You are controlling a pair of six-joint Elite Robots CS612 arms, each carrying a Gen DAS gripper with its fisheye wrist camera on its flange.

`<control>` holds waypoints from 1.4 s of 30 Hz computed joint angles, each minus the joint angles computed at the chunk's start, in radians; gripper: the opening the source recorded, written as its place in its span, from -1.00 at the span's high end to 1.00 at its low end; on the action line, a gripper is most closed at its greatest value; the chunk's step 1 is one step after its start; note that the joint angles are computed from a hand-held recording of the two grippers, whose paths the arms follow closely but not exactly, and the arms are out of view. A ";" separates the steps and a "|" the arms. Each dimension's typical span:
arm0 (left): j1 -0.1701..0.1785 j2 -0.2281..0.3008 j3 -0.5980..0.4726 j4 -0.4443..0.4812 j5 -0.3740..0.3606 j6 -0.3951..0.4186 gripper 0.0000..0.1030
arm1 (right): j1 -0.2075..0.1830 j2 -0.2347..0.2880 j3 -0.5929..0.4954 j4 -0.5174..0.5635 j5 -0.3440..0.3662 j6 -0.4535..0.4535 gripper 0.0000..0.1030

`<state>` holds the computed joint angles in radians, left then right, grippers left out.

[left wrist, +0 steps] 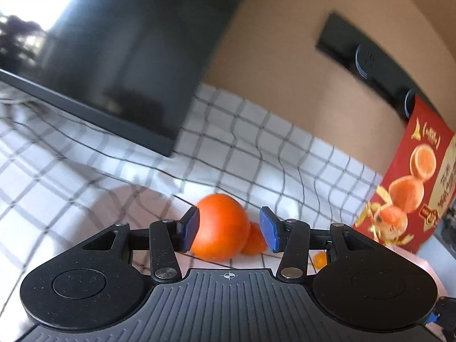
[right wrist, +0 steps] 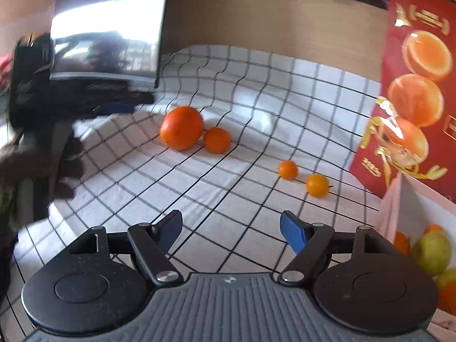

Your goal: Organize fruits

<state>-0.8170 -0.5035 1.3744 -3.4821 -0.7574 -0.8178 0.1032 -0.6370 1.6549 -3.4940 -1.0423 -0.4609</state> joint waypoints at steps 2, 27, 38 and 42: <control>0.018 -0.001 -0.026 0.065 -0.033 -0.044 0.00 | 0.010 0.000 -0.005 0.002 -0.036 -0.021 -0.48; 0.062 -0.005 -0.175 0.704 -0.049 -0.160 -0.46 | -0.084 -0.034 0.082 -0.010 0.000 -0.056 -0.49; 0.008 -0.062 -0.014 0.477 -0.092 -0.119 -0.44 | -0.128 -0.035 0.117 -0.045 0.040 0.002 -0.49; -0.033 -0.074 0.032 0.392 -0.145 -0.083 -0.44 | -0.133 -0.035 0.124 -0.044 0.049 0.015 -0.49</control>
<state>-0.8501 -0.5778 1.4060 -3.0900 -0.9022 -0.9004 -0.0302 -0.6722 1.7788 -3.5378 -0.9934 -0.4456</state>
